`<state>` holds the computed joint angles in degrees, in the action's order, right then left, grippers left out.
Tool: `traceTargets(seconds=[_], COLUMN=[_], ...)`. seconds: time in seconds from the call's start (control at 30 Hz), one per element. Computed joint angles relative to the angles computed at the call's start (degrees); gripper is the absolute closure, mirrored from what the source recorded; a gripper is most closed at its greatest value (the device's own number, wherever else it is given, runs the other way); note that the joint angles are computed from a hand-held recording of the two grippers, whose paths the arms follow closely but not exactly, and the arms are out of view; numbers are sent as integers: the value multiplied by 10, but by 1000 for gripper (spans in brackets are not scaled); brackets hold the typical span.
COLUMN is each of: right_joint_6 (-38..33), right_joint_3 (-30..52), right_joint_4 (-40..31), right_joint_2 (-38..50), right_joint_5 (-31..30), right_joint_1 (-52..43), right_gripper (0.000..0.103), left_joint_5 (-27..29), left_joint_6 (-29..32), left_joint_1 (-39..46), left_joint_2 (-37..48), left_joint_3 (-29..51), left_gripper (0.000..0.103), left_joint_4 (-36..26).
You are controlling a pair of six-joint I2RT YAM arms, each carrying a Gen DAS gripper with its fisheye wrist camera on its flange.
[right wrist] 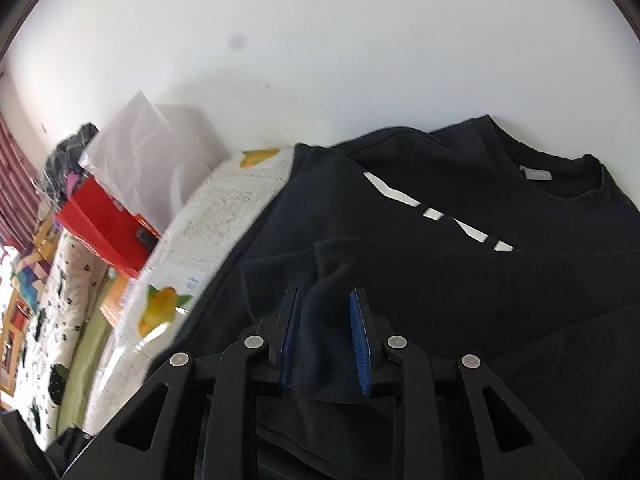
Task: Fold small clothes
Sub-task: 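Carry the plain sleeve across the sweatshirt body and open the right gripper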
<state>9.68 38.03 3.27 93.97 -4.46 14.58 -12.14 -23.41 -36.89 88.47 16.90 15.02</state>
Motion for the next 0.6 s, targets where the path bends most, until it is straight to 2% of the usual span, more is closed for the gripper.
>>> traceTargets(seconds=[0.1, 0.17, 0.23, 0.3, 0.37, 0.43, 0.53, 0.6], right_joint_6=[-18, -22, -23, -10, -7, -15, -48, -98], right_joint_3=[-2, -9, -16, -44, -76, -103, -160, -194], right_joint_4=[28, 40, 14, -2, -18, -61, -127, -198], right_joint_2=[46, 47, 11, -55, -119, -188, -314, -411], right_joint_5=[44, 64, 37, 12, 22, 37, 27, -1], right_joint_1=[15, 27, 18, 0, -13, -29, -98, -187], right_gripper=[78, 78, 78, 76, 63, 57, 57, 57], left_joint_5=[-1, -5, -7, -16, -28, -38, -45, -47], left_joint_6=[-6, -13, -21, -28, -42, -61, -90, -115], left_joint_1=[-2, -6, -12, -23, -37, -51, -71, -88], left_joint_2=[-4, -14, -24, -32, -43, -60, -92, -113], left_joint_3=[-2, -7, -15, -23, -30, -41, -60, -70], left_gripper=[23, 23, 23, 24, 25, 25, 30, 33], left_joint_4=[-4, -11, -13, -15, -22, -26, -38, -55])
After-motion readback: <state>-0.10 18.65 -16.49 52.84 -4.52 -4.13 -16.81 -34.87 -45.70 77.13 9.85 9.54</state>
